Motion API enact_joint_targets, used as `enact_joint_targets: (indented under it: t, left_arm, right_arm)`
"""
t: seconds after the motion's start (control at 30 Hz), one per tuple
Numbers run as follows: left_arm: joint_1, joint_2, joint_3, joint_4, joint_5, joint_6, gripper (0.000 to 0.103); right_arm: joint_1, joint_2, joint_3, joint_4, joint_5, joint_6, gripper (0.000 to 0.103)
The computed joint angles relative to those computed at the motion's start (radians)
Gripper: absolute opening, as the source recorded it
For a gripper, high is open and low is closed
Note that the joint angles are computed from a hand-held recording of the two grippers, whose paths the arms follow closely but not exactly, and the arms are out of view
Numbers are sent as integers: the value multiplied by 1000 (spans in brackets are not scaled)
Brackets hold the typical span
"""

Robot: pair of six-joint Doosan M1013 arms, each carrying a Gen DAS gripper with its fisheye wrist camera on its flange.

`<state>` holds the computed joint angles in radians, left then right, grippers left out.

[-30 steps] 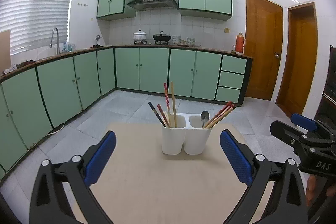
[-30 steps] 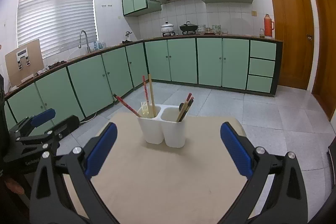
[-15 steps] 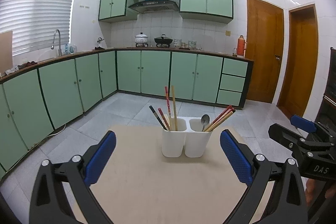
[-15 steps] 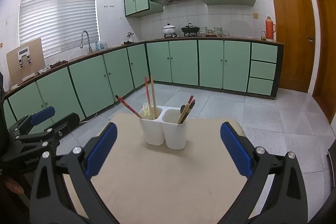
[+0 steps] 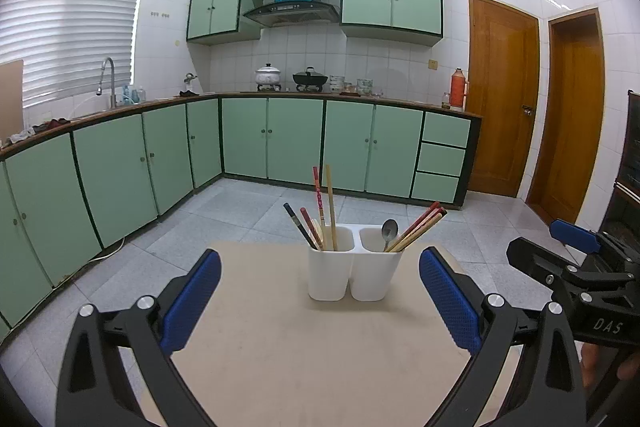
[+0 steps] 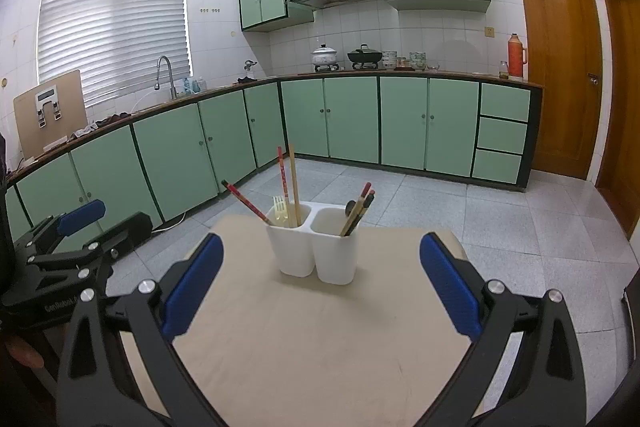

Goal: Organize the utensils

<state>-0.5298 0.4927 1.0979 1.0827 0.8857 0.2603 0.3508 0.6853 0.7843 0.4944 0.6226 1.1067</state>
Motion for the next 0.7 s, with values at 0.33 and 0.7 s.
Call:
enact_joint_targets:
  t: [0.33, 0.7]
  left_arm:
    - [1, -2, 0, 2, 0, -4, 97]
    - [1, -2, 3, 6, 0, -13, 97]
  right_arm:
    - [3, 8, -16, -5, 11, -1, 95]
    - [3, 8, -14, -3, 9, -5, 95]
